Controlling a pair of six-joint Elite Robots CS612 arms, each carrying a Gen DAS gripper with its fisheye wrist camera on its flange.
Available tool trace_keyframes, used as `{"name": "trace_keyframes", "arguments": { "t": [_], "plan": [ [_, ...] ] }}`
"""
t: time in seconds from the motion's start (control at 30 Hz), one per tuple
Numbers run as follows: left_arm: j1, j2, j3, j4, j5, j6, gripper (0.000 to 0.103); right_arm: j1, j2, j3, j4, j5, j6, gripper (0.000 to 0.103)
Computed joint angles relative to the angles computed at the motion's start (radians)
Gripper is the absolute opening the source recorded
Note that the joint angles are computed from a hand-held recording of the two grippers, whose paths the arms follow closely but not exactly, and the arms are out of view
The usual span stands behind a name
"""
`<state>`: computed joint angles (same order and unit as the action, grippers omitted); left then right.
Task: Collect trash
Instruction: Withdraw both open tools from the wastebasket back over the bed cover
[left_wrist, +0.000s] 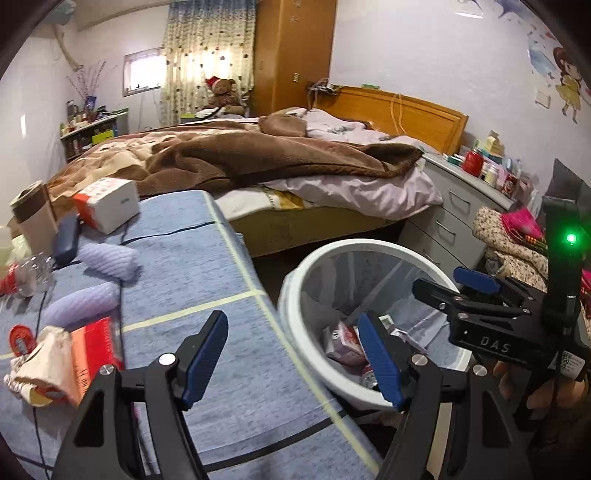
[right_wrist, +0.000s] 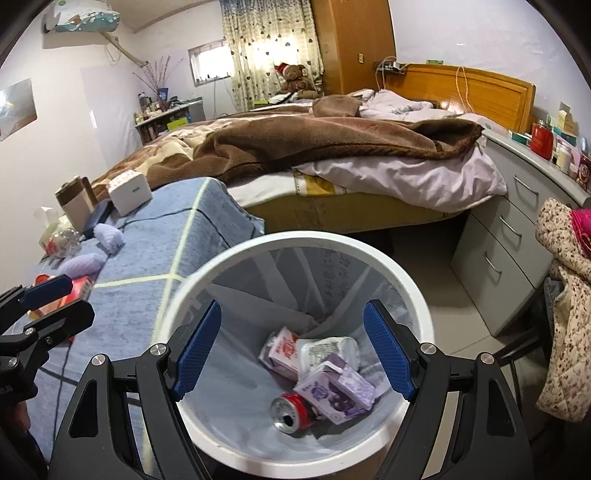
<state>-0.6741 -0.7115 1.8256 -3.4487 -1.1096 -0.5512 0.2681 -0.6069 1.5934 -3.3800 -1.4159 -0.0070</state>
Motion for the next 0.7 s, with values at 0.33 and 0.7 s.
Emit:
{"name": "trace_keyframes", "arguments": {
  "t": [0.33,0.7],
  "plan": [
    [0.001,-0.039,0.107,-0.065,0.09,-0.087,0.08,0.028,0.004,0.002,-0.037,0.062,-0.009,0.081],
    [0.006,-0.087,0.247,-0.102,0.214,-0.235,0.081,0.068,0.016,-0.018,-0.016,0.133,-0.037,0.081]
  ]
}}
